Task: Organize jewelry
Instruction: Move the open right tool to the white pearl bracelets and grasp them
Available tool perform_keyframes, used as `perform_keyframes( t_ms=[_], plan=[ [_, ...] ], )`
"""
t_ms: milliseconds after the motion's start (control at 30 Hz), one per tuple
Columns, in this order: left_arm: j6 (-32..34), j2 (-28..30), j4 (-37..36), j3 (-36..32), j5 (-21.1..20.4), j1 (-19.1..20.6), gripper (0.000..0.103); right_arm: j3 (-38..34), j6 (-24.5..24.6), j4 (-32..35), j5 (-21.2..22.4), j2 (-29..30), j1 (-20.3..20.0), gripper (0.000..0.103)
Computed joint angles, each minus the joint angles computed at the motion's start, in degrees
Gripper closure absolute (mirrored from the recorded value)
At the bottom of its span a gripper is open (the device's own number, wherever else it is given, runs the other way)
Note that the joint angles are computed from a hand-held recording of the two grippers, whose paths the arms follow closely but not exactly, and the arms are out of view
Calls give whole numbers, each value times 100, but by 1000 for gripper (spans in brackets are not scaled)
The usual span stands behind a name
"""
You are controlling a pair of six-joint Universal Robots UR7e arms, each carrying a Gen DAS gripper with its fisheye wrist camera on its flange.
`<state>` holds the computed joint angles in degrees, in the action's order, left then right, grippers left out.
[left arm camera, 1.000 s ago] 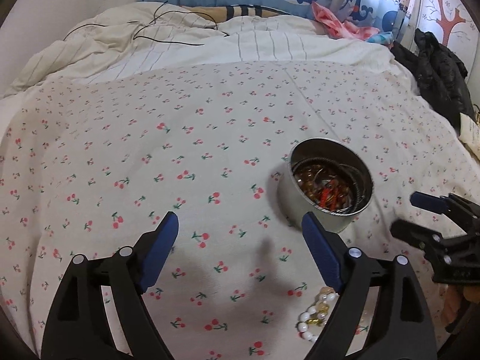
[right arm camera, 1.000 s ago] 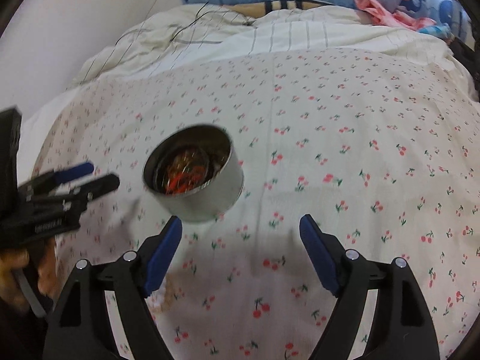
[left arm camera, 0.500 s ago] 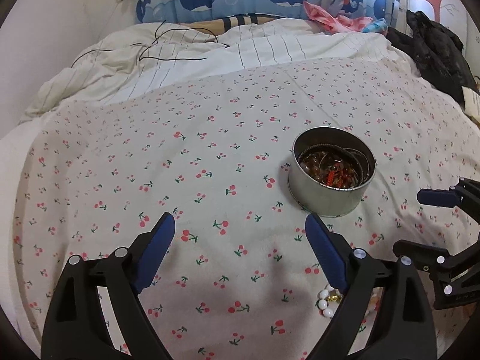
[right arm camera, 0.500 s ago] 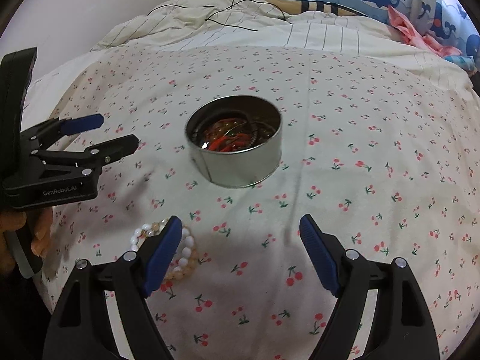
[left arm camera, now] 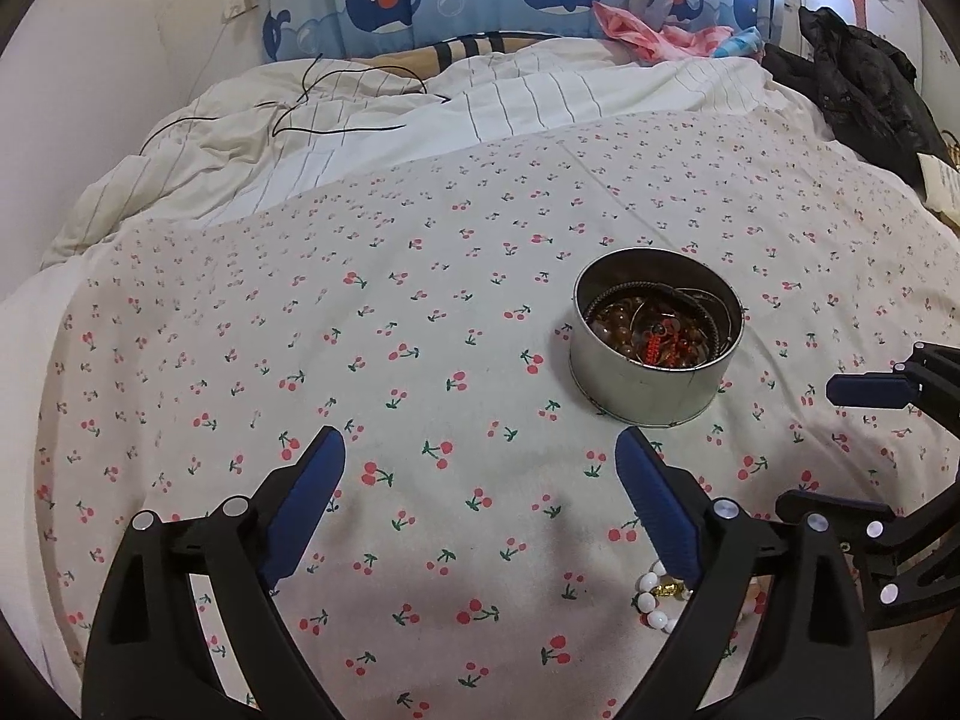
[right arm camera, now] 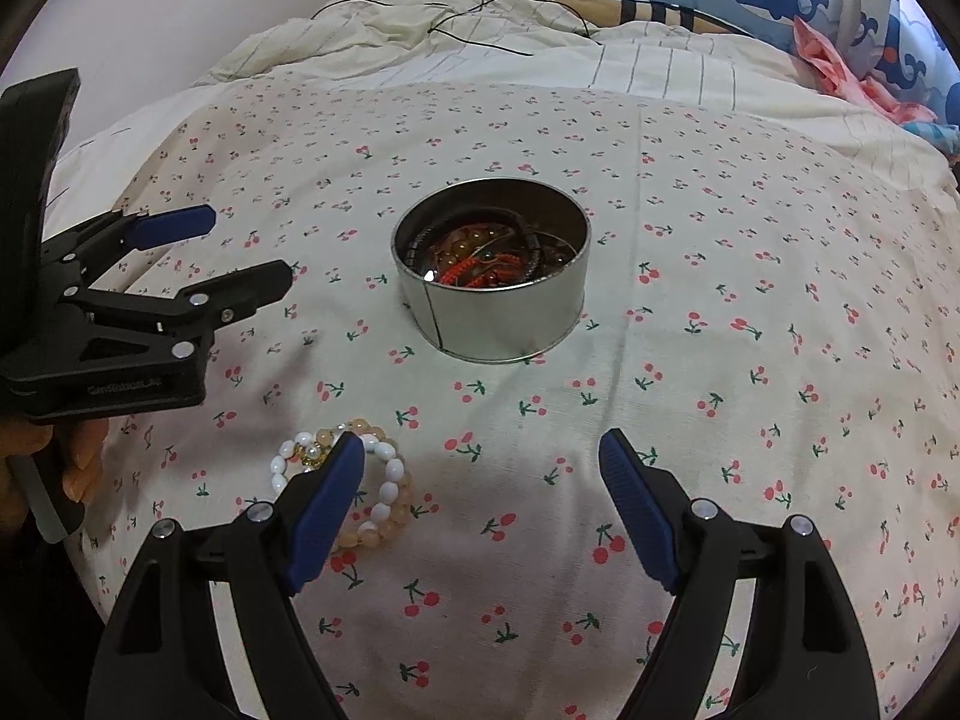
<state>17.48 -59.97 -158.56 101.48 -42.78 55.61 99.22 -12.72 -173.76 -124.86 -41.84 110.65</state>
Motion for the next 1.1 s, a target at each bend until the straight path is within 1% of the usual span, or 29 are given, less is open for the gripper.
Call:
perform_keyframes(
  t_ms=[267,500,600,667,800,867,933,1000,1100],
  plan=[
    [137,-1,-166,30,-52,-16,14,-22,-167,56,15,63,36,26],
    [136,2,-170,31,-71,-7,13,-39,-135,62,10,73,21,26],
    [110,-8,-168,32,-122,-3,13,-58,-77,3,-94,103,22,26],
    [26,-19,-40,8,-190,18,13,-68,3,-63,-168,128,18,26],
    [-426,-41,410,-72,-379,102,13,-68,213,-227,-343,172,11,26],
    [-547,-51,539,-73,-443,123,13,-69,262,-274,-434,188,15,26],
    [-579,-42,586,-67,-419,129,13,-68,314,-244,-488,184,22,26],
    [-592,-43,569,-44,-402,127,13,-31,301,-197,-370,133,9,26],
    [-737,-61,644,-72,-441,158,13,-6,139,-135,-266,135,36,26]
  ],
)
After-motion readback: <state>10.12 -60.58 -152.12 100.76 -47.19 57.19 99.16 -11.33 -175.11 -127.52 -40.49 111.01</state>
